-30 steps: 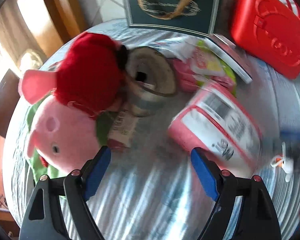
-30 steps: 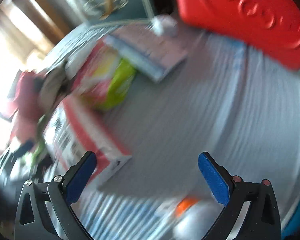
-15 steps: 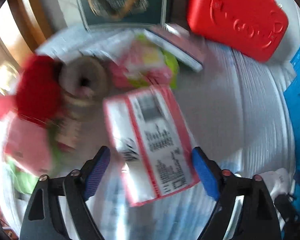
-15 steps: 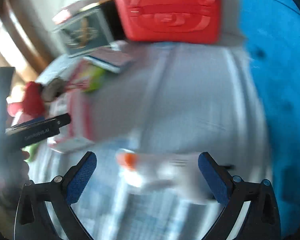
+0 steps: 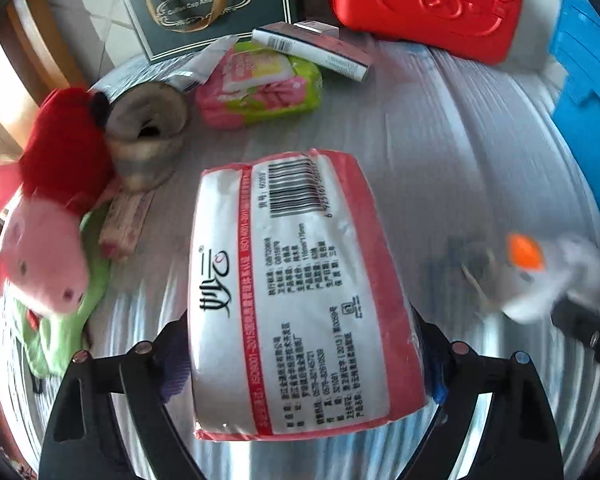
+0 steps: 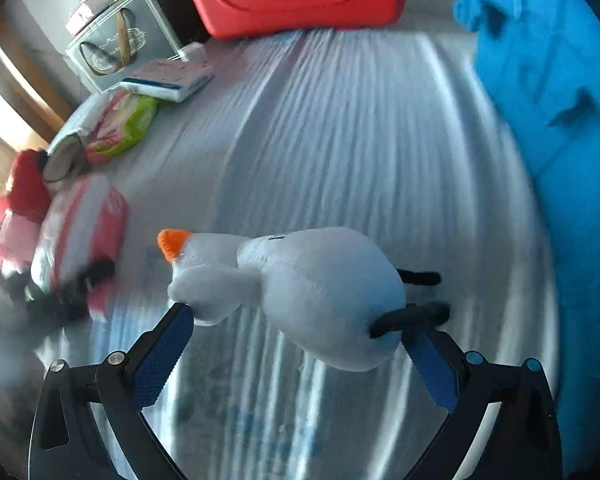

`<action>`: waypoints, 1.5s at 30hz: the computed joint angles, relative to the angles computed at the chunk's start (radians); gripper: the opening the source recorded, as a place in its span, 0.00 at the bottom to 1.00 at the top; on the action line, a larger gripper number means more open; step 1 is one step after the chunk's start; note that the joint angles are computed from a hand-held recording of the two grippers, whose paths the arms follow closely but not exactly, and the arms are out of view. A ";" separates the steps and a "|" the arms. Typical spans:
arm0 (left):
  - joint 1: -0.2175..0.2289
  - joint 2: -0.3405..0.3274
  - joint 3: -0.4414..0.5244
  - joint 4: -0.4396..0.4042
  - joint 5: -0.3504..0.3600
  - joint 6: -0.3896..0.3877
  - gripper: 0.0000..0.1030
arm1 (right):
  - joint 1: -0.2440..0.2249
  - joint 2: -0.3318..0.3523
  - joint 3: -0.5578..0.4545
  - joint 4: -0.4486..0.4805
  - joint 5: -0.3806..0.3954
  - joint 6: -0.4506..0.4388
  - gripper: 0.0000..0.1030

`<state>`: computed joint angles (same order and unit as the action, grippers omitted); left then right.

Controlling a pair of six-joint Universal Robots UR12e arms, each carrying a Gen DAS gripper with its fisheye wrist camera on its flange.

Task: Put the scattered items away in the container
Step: 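Grasp the pink tissue pack with the left tool while the right tool grasps the white duck, then lift the tissue pack and white duck and carry both over the crate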

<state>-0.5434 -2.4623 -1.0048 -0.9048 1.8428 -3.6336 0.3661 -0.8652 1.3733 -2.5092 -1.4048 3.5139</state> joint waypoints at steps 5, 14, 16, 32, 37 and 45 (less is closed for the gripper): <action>-0.004 0.046 -0.077 0.025 0.018 -0.021 0.86 | 0.004 -0.003 -0.001 0.010 0.086 -0.044 1.00; -0.014 0.032 -0.068 0.022 -0.016 -0.001 0.86 | 0.027 0.025 -0.027 0.007 -0.124 -0.084 0.89; -0.018 0.026 -0.064 0.013 0.002 -0.008 0.86 | 0.028 0.036 -0.033 -0.010 -0.138 -0.078 0.86; -0.021 0.040 -0.081 0.032 0.025 -0.074 0.80 | 0.021 0.013 0.000 -0.070 -0.108 -0.061 0.50; -0.049 0.085 -0.129 0.124 0.125 -0.047 0.80 | 0.038 -0.036 0.054 -0.156 -0.103 -0.068 0.50; -0.088 0.203 -0.258 0.324 0.225 0.015 0.80 | 0.094 -0.135 0.127 -0.311 -0.201 -0.059 0.50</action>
